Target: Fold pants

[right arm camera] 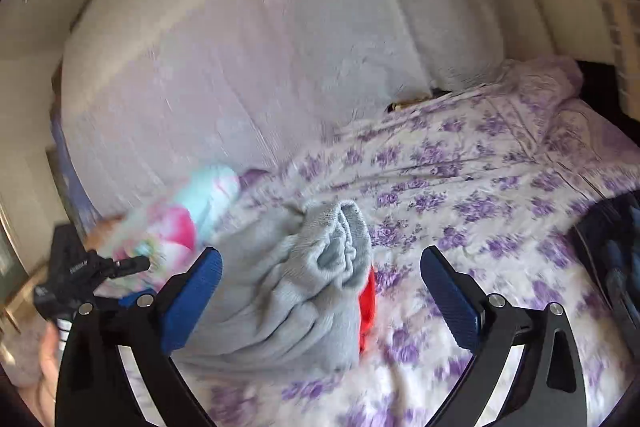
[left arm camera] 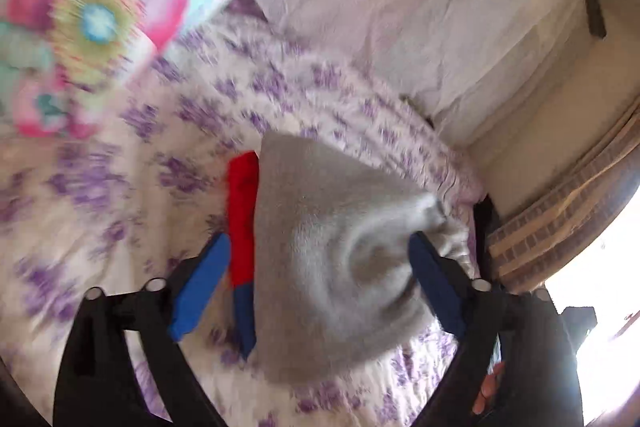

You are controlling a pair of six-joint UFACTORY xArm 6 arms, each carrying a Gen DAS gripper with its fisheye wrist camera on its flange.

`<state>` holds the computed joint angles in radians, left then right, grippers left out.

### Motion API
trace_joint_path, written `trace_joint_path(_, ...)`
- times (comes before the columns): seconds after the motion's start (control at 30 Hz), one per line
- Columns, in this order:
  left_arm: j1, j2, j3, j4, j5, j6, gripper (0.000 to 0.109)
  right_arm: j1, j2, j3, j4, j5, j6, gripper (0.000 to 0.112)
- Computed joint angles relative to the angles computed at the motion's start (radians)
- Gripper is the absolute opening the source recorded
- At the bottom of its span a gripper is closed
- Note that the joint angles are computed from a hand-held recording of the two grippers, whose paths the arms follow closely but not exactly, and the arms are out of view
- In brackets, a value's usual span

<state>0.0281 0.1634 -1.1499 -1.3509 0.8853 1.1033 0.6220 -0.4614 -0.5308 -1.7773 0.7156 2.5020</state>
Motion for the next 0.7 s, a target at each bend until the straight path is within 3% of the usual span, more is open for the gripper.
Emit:
trace_joint_path(0.07,0.014,-0.148,0.149,0.003,-0.064,0.057,0.096,0.044,-0.117,0.068,0.106,-0.052,-0.044,0.100)
trace_joint_path(0.13,0.009,-0.342,0.347,0.046,-0.158,0.133,0.097,0.169,-0.192,0.135,0.225,-0.009,-0.087,0.100)
trace_joint_path(0.2,-0.006,-0.532,0.533,0.061,-0.256,0.194,0.098,0.351,-0.215,0.166,0.332,0.113,-0.136,0.100)
trace_joint_path(0.27,0.012,-0.732,0.721,0.064,-0.286,0.297,0.098,0.560,-0.155,0.141,0.436,0.257,-0.144,0.100)
trace_joint_path(0.3,0.032,-0.828,0.796,0.108,-0.276,0.286,0.098,0.651,-0.131,0.138,0.487,0.344,-0.138,0.100)
trace_joint_path(0.4,0.162,-1.127,0.985,0.243,-0.132,0.231,0.098,0.840,-0.012,0.073,0.626,0.532,-0.125,0.100)
trace_joint_path(0.47,0.231,-1.336,1.094,0.313,-0.090,0.199,0.098,0.926,0.042,0.018,0.708,0.621,-0.125,0.100)
trace_joint_path(0.53,0.325,-1.520,1.164,0.388,0.012,0.167,0.098,0.982,0.080,-0.016,0.750,0.702,-0.112,0.100)
trace_joint_path(0.6,0.445,-1.619,1.183,0.415,0.145,0.169,0.098,1.031,0.122,-0.050,0.774,0.762,-0.105,0.100)
trace_joint_path(0.7,0.597,-1.697,1.191,0.408,0.301,0.204,0.098,1.079,0.150,-0.067,0.791,0.783,-0.069,0.100)
